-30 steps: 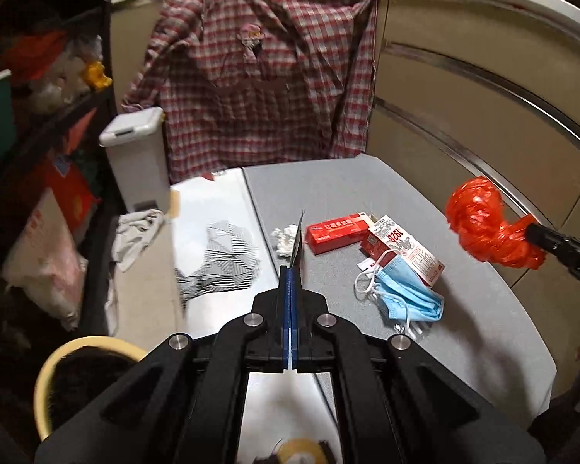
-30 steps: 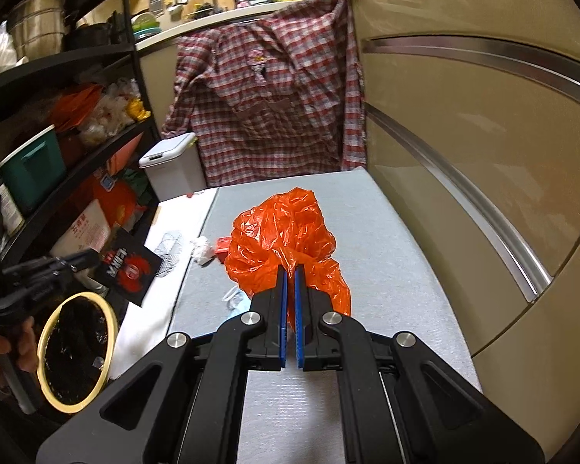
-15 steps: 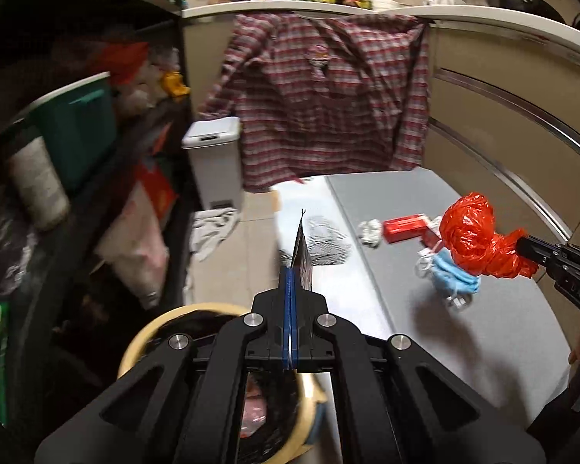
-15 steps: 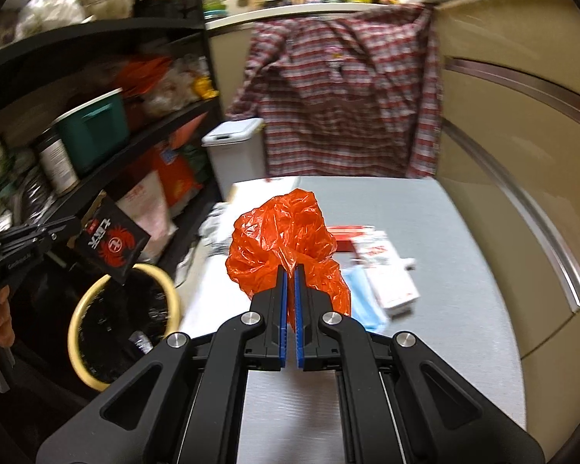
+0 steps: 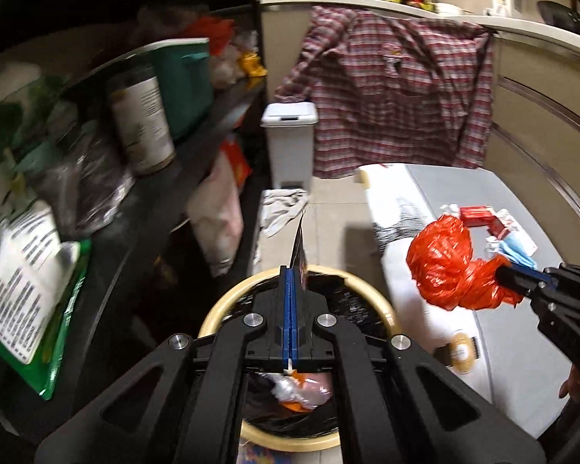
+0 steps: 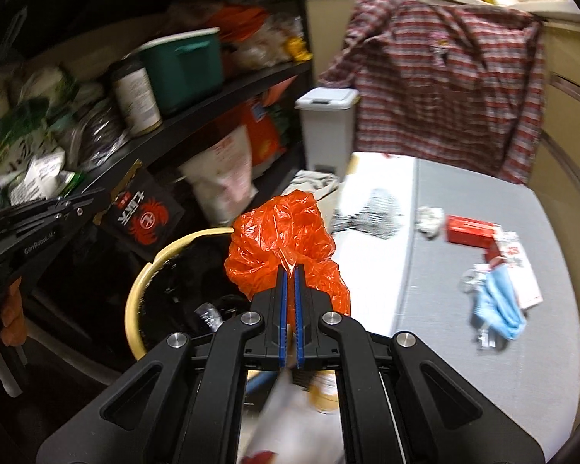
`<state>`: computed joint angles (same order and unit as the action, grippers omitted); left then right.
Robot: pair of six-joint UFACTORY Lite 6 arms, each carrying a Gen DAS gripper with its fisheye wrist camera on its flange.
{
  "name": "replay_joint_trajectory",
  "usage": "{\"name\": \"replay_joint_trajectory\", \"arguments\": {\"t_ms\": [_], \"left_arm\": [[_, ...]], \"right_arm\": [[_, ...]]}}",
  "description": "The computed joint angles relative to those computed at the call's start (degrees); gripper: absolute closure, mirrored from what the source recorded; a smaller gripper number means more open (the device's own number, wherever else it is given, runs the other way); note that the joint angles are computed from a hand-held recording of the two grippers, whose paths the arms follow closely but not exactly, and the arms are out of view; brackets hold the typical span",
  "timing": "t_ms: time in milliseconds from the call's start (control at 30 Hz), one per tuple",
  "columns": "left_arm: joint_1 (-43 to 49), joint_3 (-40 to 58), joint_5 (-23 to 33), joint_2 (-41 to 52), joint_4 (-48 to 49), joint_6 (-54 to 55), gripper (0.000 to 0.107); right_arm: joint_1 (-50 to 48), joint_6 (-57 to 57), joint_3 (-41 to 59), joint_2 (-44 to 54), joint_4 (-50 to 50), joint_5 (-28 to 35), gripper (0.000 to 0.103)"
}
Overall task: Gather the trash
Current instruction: 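Carry the red bag and black packet over the bin and release both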
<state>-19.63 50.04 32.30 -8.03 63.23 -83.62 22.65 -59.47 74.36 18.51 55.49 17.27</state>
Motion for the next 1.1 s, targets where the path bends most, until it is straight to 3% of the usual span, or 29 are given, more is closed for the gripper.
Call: {"name": "replay_joint_trajectory", "arguments": {"t_ms": [367,667,733,767,800,833,867,900,967,1100], "left_arm": [[9.3,-4.8,-5.5,-1.4,-0.1,1.8,0.107],[12.0,-4.5,-6.3,1.7,-0.6,3.4,0.107],[12.0,-4.1,-5.5,2.5,-0.8,3.7,0.107],[12.2,-3.9,-5.3,2.9,-0.9,4.0,0.105],[11.9,-3.6,-4.0,3.4,-0.6,3.3,0.09],[11.6,-3.2,-3.1,3.8,-0.7,3.1,0.076],[11.1,-3.0,-1.9,3.9,-0.3,2.2,0.036],[10.0,-3.3,0.7,3.5,2.1,-1.2,0.021],[8.7,-4.3,2.5,2.3,6.3,-5.4,0.021],[8.3,-2.2,3.3,4.6,3.2,-1.6,0.021]], "right_arm": [[10.7,23.3,8.1,9.6,-19.9,-3.6,0.1],[13.1,33.0,12.9,13.6,-28.2,-2.8,0.099],[13.2,34.2,14.2,14.4,-29.3,-2.1,0.094],[13.3,35.2,15.1,15.0,-30.3,-1.3,0.085],[13.4,36.6,15.3,15.2,-31.7,-1.3,0.075],[13.6,38.9,14.7,14.8,-33.6,-2.2,0.055],[13.5,39.7,14.2,14.4,-34.1,-3.0,0.051],[13.4,40.0,14.2,14.3,-34.2,-3.2,0.051],[13.0,40.6,14.5,14.4,-34.4,-2.7,0.051],[12.1,42.0,14.5,14.3,-34.8,-2.4,0.047]]}}
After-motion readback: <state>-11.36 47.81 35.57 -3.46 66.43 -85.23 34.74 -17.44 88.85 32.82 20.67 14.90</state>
